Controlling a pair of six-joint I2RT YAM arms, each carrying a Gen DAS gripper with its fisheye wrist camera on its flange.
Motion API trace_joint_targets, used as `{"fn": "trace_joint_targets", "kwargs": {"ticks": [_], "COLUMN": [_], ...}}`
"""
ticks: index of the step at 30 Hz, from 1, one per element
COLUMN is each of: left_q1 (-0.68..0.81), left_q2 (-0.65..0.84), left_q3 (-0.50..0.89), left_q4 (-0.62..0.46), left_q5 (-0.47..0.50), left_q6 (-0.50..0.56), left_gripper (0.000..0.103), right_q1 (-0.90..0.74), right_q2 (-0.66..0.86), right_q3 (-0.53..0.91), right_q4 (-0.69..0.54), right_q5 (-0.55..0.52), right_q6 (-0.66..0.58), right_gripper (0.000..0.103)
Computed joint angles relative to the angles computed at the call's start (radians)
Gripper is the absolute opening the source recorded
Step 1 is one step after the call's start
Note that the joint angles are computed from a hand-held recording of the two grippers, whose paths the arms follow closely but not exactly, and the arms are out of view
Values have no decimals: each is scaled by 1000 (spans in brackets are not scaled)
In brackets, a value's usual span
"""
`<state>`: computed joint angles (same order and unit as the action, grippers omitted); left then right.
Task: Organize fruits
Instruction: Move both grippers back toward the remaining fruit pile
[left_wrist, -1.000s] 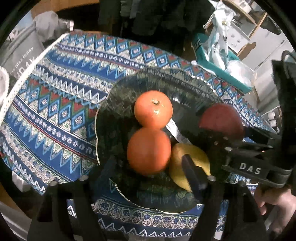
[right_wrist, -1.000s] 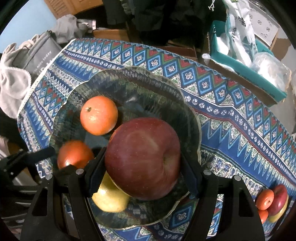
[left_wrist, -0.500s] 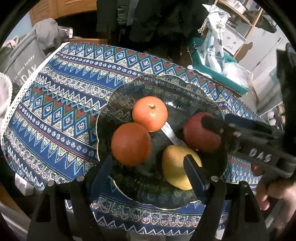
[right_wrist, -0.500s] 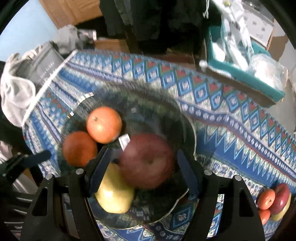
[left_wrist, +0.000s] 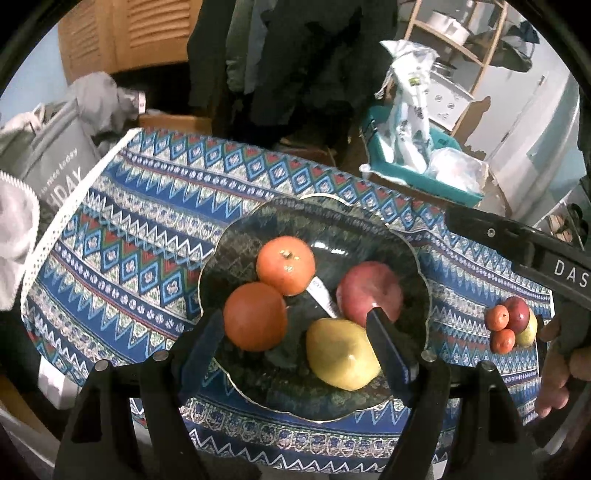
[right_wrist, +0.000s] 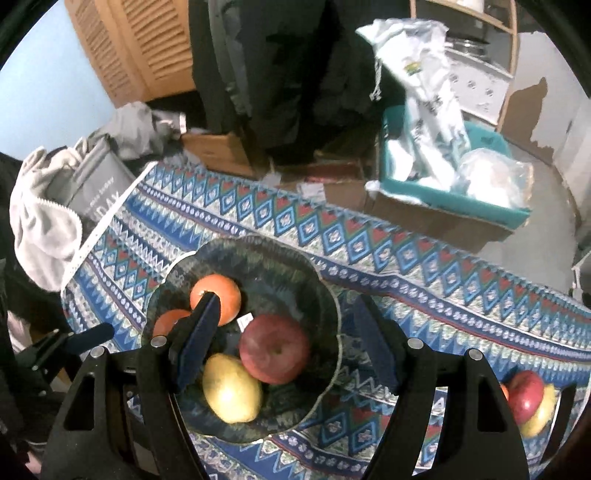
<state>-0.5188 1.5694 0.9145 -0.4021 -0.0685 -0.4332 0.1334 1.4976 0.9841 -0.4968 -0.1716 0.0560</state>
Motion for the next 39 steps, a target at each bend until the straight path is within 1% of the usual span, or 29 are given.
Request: {"fn": "trace_joint_targets", "kwargs": {"ticks": [3,7,14,22,31,39], "left_q1": [-27,-57,-103,-193,-288,-344], "left_q2": [-16,-35,-46,-39,4,52], "left_q3": [10,22,53,101,174,234], "left_q4": [-10,-19,-35,-52,-68,-80], "left_q5": [-26,-38,-44,-66,-87,-93], "left_q6": [9,14,-2,-13,-19,-28], "left_gripper": [80,80,80,80,81,82], "right_q1": [0,-20,-104,-226,-400,-590], "right_q2": [-53,-117,-236,-346,-424,-447], "right_q3": [-12,-32,-73,-96,-96,-87], "right_q4": [-16,-40,-100,-170,-231,-282], "right_q5": [37,53,43,24,-53,-148], "right_q6": [-20,-44,-104,-177,-279,-386], "right_gripper": [76,76,76,76,76,76]}}
